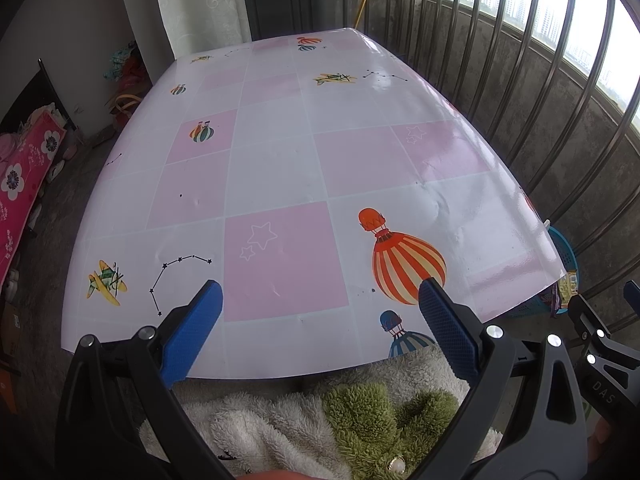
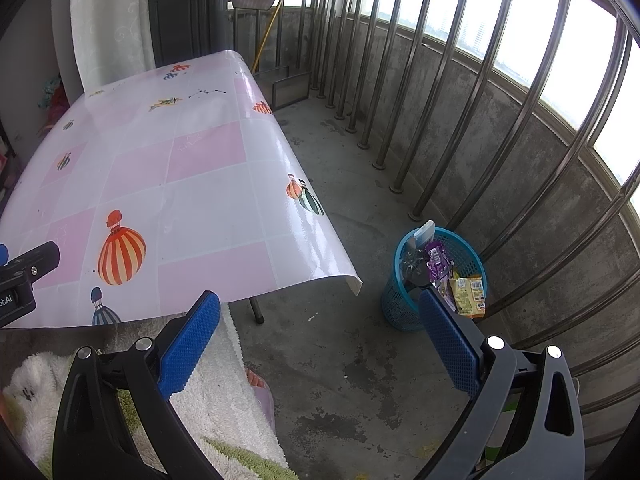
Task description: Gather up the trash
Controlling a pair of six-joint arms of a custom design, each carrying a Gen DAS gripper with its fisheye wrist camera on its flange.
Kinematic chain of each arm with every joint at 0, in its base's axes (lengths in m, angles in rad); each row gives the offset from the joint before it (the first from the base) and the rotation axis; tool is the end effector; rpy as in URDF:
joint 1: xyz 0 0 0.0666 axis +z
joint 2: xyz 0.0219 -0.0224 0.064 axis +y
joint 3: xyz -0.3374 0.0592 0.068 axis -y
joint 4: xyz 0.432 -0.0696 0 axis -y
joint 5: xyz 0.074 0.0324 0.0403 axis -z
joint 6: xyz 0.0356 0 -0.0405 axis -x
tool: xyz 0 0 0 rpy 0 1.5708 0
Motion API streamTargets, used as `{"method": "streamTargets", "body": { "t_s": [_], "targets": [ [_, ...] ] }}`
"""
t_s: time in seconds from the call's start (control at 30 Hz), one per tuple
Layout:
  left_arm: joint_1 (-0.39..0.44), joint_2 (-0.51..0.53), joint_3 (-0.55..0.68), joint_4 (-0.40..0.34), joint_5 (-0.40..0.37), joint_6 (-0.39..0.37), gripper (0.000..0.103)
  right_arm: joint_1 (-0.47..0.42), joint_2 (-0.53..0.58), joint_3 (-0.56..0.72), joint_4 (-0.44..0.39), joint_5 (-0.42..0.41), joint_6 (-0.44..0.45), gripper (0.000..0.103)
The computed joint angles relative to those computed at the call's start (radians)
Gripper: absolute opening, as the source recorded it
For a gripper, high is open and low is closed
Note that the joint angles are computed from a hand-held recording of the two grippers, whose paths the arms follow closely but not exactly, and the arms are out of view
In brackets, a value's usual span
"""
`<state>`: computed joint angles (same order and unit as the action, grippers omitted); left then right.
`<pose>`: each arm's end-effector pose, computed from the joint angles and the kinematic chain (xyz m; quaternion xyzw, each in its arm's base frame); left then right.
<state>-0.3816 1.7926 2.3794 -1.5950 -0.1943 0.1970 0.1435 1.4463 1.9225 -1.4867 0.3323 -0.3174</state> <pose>0.5408 -0.2100 0.5917 0.0613 0.9546 0.0105 0.2914 0.4852 0.0580 0.5806 0.1279 0.9402 -0.0925 0.3018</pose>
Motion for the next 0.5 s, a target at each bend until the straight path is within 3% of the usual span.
{"method": "streamTargets", "body": {
  "t_s": [0.5],
  "targets": [
    [0.001, -0.002, -0.003, -0.004, 0.007, 0.004, 0.094, 0.001, -0.004, -0.005, 0.0, 0.001, -0.003, 0.097]
  ]
}}
